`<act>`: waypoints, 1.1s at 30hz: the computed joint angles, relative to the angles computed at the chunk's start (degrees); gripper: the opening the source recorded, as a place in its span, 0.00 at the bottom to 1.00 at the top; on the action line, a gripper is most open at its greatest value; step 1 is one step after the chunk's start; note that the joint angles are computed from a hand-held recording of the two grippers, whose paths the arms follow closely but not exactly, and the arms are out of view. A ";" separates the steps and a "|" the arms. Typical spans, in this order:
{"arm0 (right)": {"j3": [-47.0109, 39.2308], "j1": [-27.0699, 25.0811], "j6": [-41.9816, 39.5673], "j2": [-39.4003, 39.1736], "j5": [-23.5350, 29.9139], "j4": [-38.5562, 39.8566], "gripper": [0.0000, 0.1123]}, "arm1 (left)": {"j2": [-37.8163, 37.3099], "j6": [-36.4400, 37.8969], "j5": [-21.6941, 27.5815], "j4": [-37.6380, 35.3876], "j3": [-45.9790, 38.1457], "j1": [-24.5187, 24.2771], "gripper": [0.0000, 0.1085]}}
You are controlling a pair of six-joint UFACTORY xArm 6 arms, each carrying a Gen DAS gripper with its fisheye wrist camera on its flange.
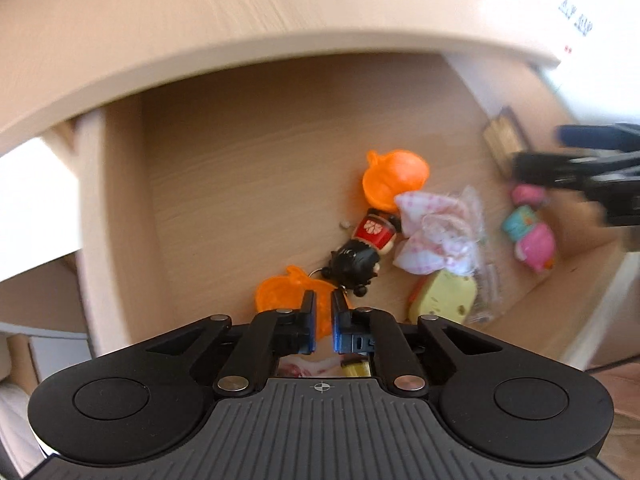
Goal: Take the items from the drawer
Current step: 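Grasp an orange pumpkin with the left gripper while the right grasps the other pumpkin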
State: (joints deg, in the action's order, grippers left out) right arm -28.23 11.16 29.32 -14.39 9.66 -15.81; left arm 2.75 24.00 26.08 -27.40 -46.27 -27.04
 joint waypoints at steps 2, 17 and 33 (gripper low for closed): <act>-3.28 1.73 -5.66 4.62 -0.67 4.80 0.90 | -3.96 -0.05 0.56 -1.20 2.12 1.17 0.08; -4.45 2.87 -2.02 9.57 -2.18 -1.52 0.86 | 3.59 -11.94 4.34 16.88 -7.46 1.96 0.15; 5.04 -0.98 -5.75 0.94 -4.87 6.84 0.86 | 8.32 -4.76 16.54 10.01 -12.65 3.31 0.15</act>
